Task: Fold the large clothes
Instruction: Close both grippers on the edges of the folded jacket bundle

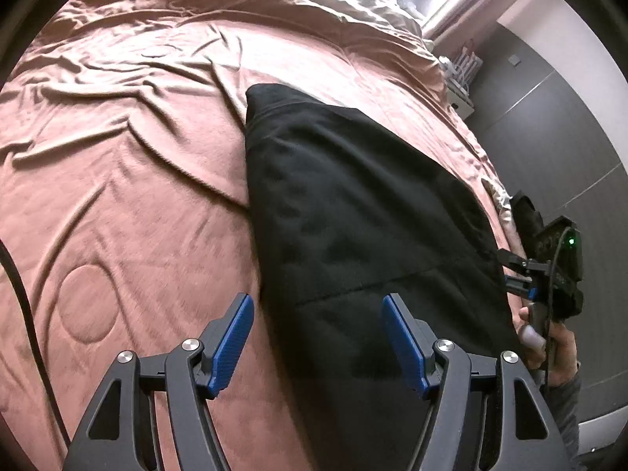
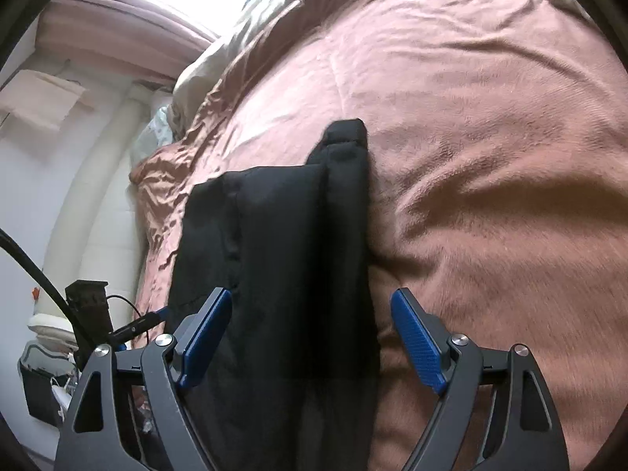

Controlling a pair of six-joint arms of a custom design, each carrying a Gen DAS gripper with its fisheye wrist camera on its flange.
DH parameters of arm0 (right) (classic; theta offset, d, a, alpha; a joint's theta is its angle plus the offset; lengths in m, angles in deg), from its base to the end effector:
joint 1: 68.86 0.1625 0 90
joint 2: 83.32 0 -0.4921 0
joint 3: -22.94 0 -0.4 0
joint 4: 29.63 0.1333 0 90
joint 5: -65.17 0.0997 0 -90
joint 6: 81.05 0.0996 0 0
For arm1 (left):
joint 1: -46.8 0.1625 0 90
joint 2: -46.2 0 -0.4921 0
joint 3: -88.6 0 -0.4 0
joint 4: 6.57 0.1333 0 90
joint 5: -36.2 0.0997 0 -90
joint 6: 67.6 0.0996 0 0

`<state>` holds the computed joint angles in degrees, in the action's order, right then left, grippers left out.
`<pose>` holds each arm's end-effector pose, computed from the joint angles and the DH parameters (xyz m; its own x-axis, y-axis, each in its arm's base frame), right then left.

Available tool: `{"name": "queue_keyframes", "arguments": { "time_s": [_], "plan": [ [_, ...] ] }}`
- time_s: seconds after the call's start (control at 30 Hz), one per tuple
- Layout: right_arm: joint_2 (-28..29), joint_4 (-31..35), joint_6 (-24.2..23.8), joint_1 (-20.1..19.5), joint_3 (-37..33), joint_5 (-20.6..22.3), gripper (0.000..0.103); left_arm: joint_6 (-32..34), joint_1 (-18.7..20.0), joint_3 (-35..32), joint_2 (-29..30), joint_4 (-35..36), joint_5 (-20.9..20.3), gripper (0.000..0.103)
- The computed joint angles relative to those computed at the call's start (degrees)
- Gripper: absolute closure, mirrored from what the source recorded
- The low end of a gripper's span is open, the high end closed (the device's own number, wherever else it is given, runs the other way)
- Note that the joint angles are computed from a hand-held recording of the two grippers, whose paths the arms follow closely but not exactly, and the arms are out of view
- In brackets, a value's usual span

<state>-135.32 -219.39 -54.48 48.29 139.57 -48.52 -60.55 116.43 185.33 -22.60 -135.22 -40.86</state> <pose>0.3606 -0.4988 0.1716 -0.9901 0.1358 0.0365 0.0779 0.7458 -0.6616 -0.0795 -0.6611 0.3571 -0.8792 0.4110 -0.2412 0.4533 0.8773 -0.1576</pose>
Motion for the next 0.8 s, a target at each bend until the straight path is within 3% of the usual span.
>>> {"name": "queue_keyframes", "arguments": {
  "time_s": [0.23, 0.37, 0.57, 0.8],
  "plan": [
    [-1.2, 1.0, -0.3, -3.8, 0.1, 9.2, 0.021, -0.7, 1.5, -1.1, 1.8, -2.2, -3.0, 0.042],
    [0.0, 1.1, -1.1, -6.2, -2.0, 14.5, 0.036, -1.1, 1.5, -1.6, 2.9, -2.3, -2.1, 0.045],
    [1.4, 5.6, -4.8, -7.2, -5.1, 16.0, 0.036, -2.3, 1.5, -2.5, 3.4, -0.9, -1.7, 0.045],
    [0.3, 9.4, -7.2, -7.7, -5.2, 18.1, 0.05, -4.6, 1.5, -2.2, 2.3, 3.1, -1.9, 0.045]
  ]
}}
